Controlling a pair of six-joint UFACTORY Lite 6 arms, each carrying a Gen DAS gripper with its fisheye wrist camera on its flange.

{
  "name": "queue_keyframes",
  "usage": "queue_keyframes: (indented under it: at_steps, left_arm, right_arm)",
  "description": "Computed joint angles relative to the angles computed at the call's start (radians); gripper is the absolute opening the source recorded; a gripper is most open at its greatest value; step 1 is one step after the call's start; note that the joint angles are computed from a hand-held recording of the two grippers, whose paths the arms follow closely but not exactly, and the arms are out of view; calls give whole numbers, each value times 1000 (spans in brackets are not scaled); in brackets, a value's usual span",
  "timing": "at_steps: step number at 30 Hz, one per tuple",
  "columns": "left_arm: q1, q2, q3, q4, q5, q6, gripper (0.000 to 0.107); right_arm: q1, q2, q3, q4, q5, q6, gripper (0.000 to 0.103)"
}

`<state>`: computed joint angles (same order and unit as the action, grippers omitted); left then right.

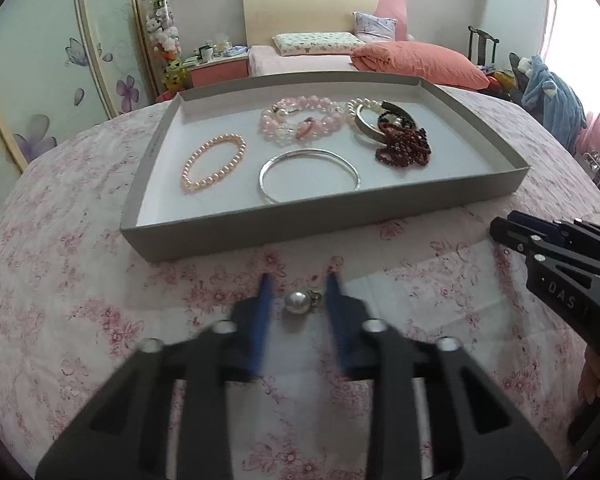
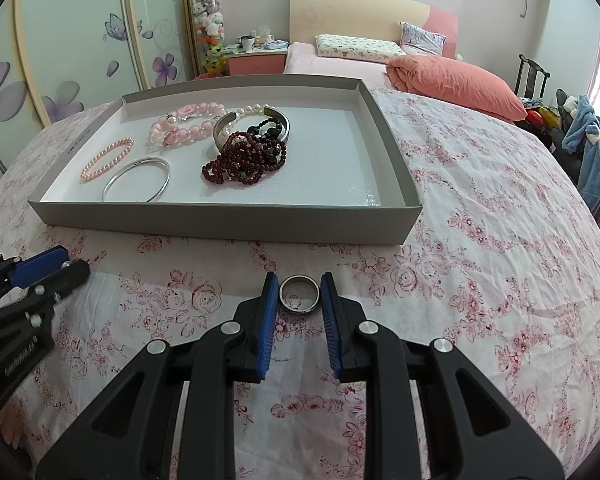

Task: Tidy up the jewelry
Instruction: 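Lower the left tool and grasp the remaining pearl earring, then carry the silver ring with the right tool while the left tool carries the pearl earring over the tray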

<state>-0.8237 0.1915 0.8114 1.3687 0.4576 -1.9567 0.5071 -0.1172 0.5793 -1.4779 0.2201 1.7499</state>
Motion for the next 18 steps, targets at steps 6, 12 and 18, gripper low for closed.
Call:
queue_keyframes:
  at_steps: [6,12,18]
  left_arm:
    - [22,-62,-72,5,14,-14,18]
    - [68,-126,-139,37,-14,-71,19]
    - [59,-124,-130,17,-9,-56,20]
  right_arm:
    - [1,1,0,-2,1,3,23]
    - [0,1,0,-2,1,1,23]
    - [-1,0,0,-2,-1,1,23]
